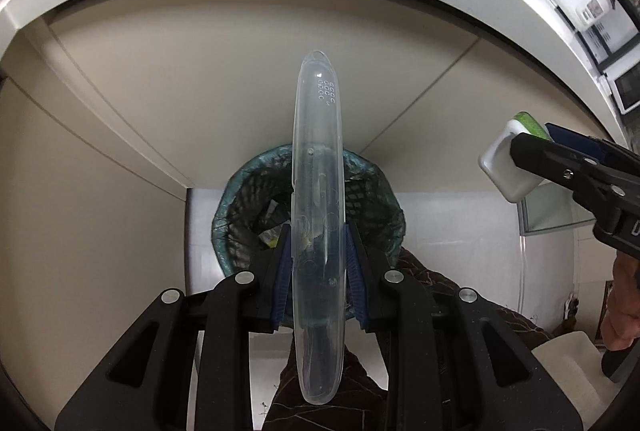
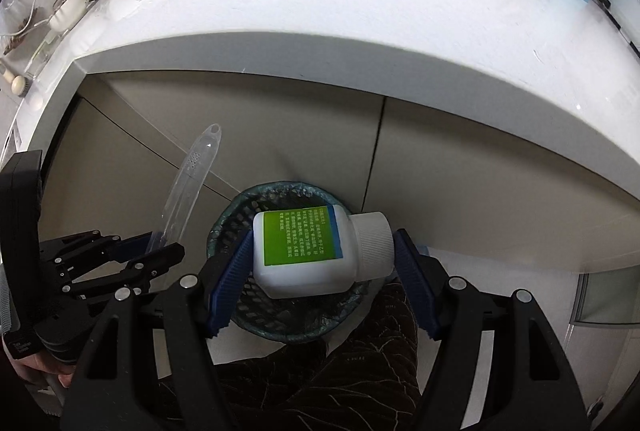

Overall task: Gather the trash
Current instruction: 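Open the left gripper to drop the clear tube while the right gripper releases the white bottle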

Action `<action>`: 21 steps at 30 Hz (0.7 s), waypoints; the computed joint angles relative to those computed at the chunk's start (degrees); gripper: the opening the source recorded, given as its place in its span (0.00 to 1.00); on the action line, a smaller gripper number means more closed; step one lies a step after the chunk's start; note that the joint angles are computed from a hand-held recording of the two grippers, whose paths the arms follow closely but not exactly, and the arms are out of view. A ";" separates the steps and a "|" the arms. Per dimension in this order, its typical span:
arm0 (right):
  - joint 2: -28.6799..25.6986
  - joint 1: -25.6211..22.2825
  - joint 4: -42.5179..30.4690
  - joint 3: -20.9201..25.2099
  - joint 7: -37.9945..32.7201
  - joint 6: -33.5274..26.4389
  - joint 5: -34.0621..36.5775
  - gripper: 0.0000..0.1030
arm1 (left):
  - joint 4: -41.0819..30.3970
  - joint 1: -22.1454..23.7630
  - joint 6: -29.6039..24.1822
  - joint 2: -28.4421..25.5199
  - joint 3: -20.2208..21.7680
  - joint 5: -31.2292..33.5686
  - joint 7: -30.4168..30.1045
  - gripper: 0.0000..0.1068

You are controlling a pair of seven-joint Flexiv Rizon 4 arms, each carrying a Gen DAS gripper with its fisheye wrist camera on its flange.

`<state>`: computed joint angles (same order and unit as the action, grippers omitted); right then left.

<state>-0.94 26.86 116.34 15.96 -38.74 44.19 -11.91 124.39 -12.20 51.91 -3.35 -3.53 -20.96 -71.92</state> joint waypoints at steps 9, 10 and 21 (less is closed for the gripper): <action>-0.34 -0.18 0.09 -0.16 -0.72 0.83 0.64 0.65 | 1.53 0.02 4.32 1.28 0.39 -1.07 0.25 0.51; -0.30 -0.21 0.06 -0.17 -0.95 0.87 0.77 0.65 | 1.65 0.05 4.65 1.49 0.46 -1.00 -0.08 0.52; -3.54 0.81 -1.63 -0.09 -3.55 2.56 1.47 0.65 | 1.49 2.01 5.46 2.89 1.92 3.47 -5.03 0.79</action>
<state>-4.48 27.66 114.72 15.87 -42.29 46.75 -10.44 125.88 -10.19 57.37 -0.46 -1.61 -17.49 -76.95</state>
